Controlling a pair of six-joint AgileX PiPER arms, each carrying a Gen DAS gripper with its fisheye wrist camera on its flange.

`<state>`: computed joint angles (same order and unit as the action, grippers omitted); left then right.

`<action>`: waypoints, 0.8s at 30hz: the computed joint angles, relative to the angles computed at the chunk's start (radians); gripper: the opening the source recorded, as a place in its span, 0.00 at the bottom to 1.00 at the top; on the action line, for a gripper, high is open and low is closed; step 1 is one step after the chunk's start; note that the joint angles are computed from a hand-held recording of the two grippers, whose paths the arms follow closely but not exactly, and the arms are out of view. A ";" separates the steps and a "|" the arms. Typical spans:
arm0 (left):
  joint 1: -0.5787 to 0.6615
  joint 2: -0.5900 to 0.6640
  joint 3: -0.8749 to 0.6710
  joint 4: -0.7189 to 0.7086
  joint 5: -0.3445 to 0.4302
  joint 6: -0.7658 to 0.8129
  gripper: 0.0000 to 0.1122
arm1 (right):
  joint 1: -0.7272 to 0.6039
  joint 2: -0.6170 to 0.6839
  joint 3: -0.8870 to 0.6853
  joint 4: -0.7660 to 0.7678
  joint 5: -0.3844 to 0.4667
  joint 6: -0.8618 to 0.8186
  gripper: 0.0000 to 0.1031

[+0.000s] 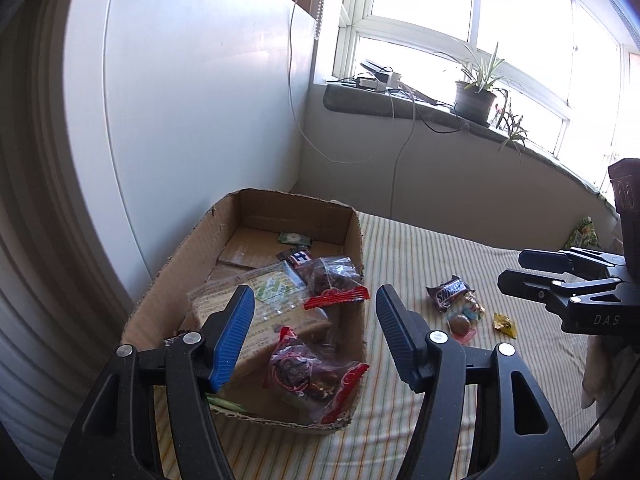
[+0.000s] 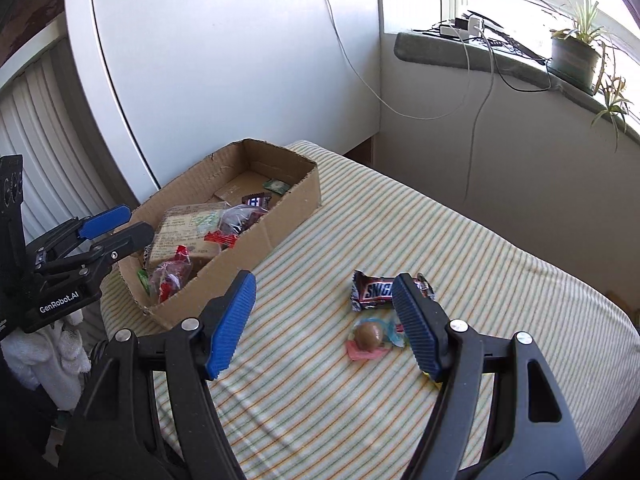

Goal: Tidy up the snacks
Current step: 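Move both open grippers back over the remaining snacks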

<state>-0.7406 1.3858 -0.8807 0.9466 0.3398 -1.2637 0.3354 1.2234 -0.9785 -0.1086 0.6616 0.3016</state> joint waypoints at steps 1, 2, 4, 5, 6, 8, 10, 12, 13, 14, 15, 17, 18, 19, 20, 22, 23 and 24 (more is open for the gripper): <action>-0.014 0.007 -0.007 0.004 0.001 -0.005 0.56 | -0.026 -0.015 0.013 0.017 0.002 -0.023 0.71; -0.029 0.016 -0.015 0.010 0.003 -0.011 0.56 | -0.055 -0.031 0.028 0.038 0.005 -0.053 0.71; -0.057 0.040 -0.037 0.007 0.003 -0.008 0.56 | -0.109 -0.054 0.056 0.066 0.004 -0.101 0.71; -0.071 0.049 -0.047 0.001 0.004 -0.004 0.55 | -0.139 -0.063 0.070 0.089 0.005 -0.132 0.71; -0.082 0.061 -0.057 -0.008 0.000 0.004 0.54 | -0.171 -0.070 0.082 0.118 0.006 -0.171 0.71; -0.106 0.089 -0.082 -0.030 -0.003 0.025 0.52 | -0.221 -0.078 0.105 0.155 0.007 -0.226 0.71; -0.121 0.120 -0.107 -0.067 -0.015 0.067 0.52 | -0.262 -0.088 0.129 0.182 0.008 -0.276 0.71; -0.139 0.155 -0.134 -0.103 -0.023 0.103 0.48 | -0.294 -0.092 0.150 0.200 0.006 -0.316 0.71; -0.144 0.174 -0.148 -0.130 -0.029 0.129 0.47 | -0.313 -0.096 0.164 0.215 0.004 -0.341 0.71; -0.153 0.193 -0.161 -0.148 -0.032 0.144 0.46 | -0.331 -0.094 0.173 0.234 0.004 -0.369 0.71; -0.157 0.213 -0.176 -0.176 -0.037 0.172 0.46 | -0.349 -0.092 0.182 0.254 0.003 -0.399 0.71; -0.162 0.254 -0.207 -0.246 -0.045 0.241 0.44 | -0.377 -0.097 0.206 0.277 -0.002 -0.447 0.71; -0.163 0.271 -0.220 -0.280 -0.050 0.274 0.43 | -0.387 -0.096 0.214 0.284 -0.004 -0.463 0.71; -0.165 0.287 -0.234 -0.310 -0.051 0.300 0.43 | -0.395 -0.094 0.222 0.294 -0.007 -0.481 0.71; -0.166 0.300 -0.243 -0.343 -0.055 0.330 0.42 | -0.403 -0.092 0.229 0.302 -0.010 -0.498 0.71; -0.162 0.334 -0.275 -0.452 -0.061 0.432 0.41 | -0.415 -0.084 0.241 0.318 -0.016 -0.530 0.68; -0.163 0.347 -0.285 -0.494 -0.063 0.472 0.41 | -0.422 -0.077 0.246 0.325 -0.018 -0.546 0.66; -0.163 0.361 -0.299 -0.533 -0.064 0.512 0.40 | -0.427 -0.067 0.249 0.332 -0.021 -0.561 0.63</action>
<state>-0.9032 1.7471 -1.1793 0.4137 0.2759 -0.7522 -0.0911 1.1560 -0.7296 0.2234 0.6409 -0.2591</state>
